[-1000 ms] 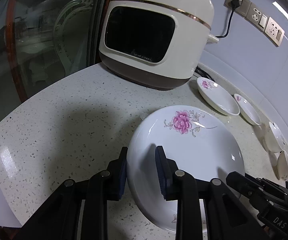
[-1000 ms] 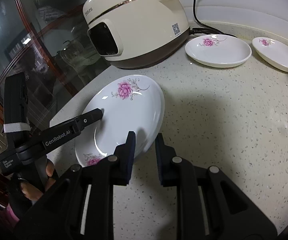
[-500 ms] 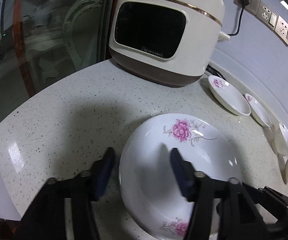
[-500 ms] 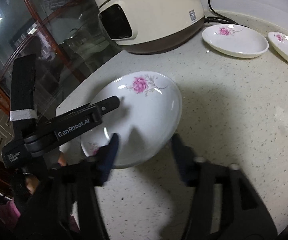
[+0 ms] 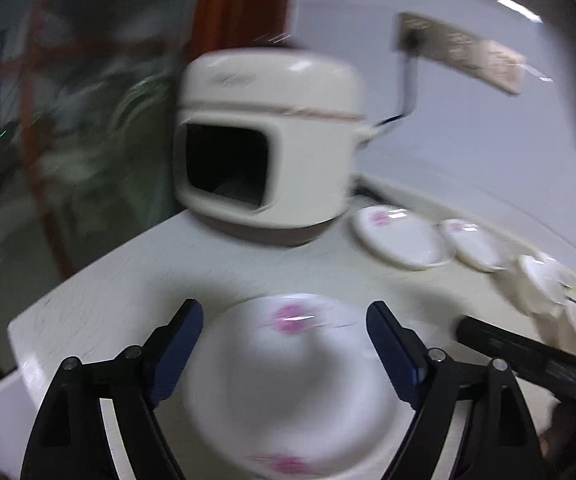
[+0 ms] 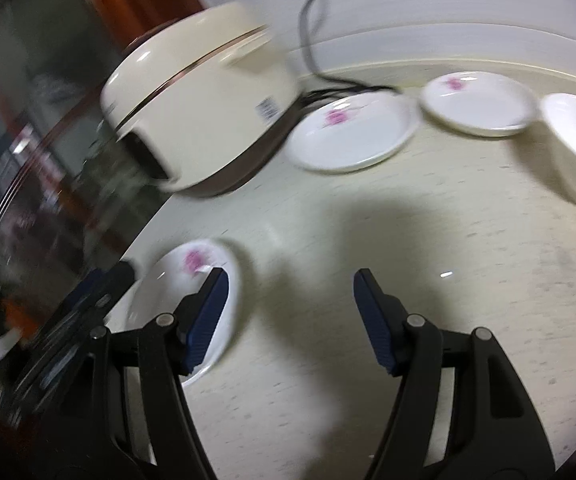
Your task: Organize plates and bowls
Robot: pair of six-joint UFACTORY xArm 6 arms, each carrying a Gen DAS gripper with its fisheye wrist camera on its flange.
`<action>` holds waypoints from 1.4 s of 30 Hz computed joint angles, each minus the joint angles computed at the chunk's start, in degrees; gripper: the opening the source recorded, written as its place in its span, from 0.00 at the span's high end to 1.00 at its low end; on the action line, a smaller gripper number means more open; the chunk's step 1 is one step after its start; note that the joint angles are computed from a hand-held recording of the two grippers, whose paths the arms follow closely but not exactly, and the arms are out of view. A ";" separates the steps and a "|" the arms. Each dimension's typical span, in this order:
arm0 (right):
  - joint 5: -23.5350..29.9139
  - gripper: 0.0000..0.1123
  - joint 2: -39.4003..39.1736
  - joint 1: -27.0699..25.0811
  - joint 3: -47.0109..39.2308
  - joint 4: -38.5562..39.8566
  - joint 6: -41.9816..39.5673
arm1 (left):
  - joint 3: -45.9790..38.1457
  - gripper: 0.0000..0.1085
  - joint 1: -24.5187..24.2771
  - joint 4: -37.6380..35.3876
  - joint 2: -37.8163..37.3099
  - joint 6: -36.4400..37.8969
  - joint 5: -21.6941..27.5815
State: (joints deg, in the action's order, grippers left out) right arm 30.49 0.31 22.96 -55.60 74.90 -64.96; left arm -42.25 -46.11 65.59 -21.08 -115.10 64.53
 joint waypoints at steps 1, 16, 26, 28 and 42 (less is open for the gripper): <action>-1.86 0.39 0.25 -0.04 -0.24 -0.06 0.83 | -1.12 0.20 -0.56 1.42 0.92 0.86 -1.27; -3.56 0.38 5.44 -8.38 -4.89 -8.93 17.36 | -23.80 0.14 8.67 -5.79 23.33 9.46 -11.21; -2.43 0.38 5.11 -9.93 -5.23 -5.63 17.53 | -40.79 0.14 12.21 -10.48 38.62 15.99 -1.94; -2.39 0.38 5.00 -9.94 -5.29 -5.61 17.64 | -43.83 0.14 12.69 -10.88 41.03 17.75 1.26; -2.64 0.38 5.30 -9.38 -5.50 -6.62 17.49 | -44.02 0.14 19.25 -21.68 42.24 20.23 -5.31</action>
State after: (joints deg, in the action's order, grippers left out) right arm 27.85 5.61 13.58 -61.11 68.29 -47.48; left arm -86.28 -26.86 43.91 21.16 -94.87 59.22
